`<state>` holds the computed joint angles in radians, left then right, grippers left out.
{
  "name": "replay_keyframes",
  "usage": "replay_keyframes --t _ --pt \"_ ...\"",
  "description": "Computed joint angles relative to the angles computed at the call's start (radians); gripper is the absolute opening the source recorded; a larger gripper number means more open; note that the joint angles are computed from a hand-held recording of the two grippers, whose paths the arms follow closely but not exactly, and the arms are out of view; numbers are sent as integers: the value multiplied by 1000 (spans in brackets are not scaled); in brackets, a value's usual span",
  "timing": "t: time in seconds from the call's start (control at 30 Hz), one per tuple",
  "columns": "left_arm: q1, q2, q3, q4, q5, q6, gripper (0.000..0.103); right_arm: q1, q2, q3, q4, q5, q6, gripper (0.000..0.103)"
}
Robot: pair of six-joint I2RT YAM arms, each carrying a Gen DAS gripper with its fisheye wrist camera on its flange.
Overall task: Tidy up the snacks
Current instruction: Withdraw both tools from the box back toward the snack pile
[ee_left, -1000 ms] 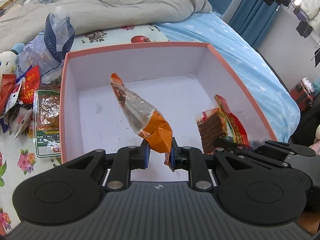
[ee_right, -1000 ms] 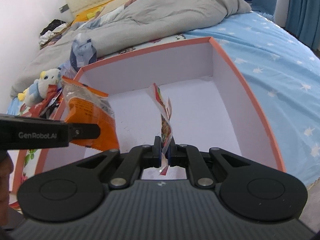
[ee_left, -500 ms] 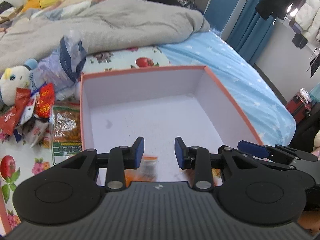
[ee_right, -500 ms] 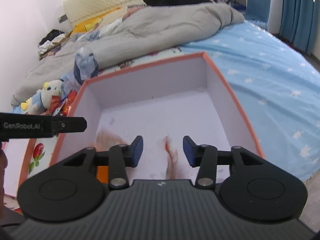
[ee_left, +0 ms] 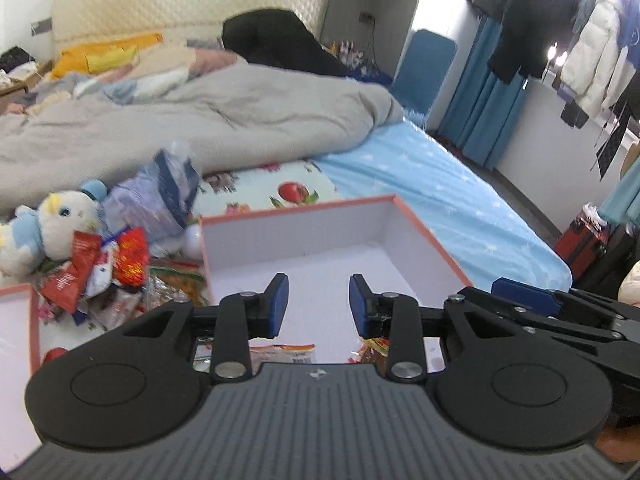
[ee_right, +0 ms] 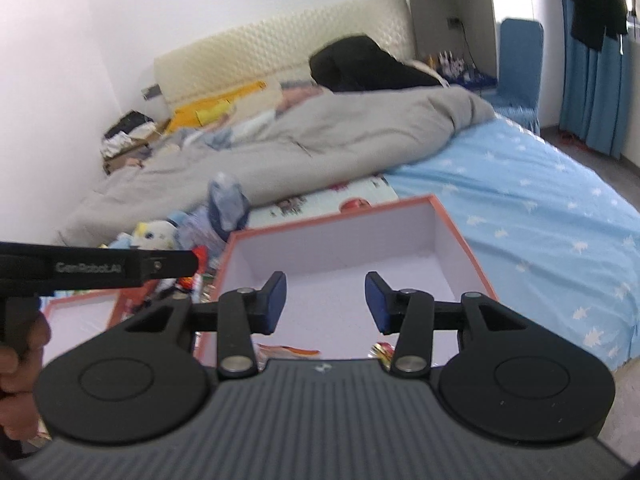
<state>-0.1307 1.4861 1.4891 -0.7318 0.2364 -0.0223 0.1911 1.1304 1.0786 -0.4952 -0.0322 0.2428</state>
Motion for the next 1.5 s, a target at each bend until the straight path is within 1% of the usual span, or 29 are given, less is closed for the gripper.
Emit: replay_keyframes --t 0.2,0.37,0.47,0.57,0.9,1.1,1.23,1.3,1.4,1.5 --pt "94 -121 -53 -22 49 20 38 126 -46 5 -3 80 37 47" --pt "189 -205 -107 -55 113 45 38 227 -68 -3 0 151 51 47" --pt "241 -249 -146 -58 148 64 38 285 -77 -9 7 193 69 47" --pt "277 -295 -184 -58 152 92 38 337 -83 -14 9 227 92 47" --pt "423 -360 -256 -80 229 135 38 481 -82 -44 30 324 129 47" --pt "541 -397 -297 -118 284 204 38 550 -83 -76 48 373 156 47" --pt "614 -429 -330 -140 310 240 38 596 -75 -87 36 379 183 47" --pt "651 -449 -353 -151 322 260 38 627 -82 -103 39 396 187 47" --pt "699 -482 -393 -163 343 294 38 672 -113 -146 68 425 227 47" --pt "758 -511 -419 -194 377 339 38 712 -110 -157 55 454 245 47"
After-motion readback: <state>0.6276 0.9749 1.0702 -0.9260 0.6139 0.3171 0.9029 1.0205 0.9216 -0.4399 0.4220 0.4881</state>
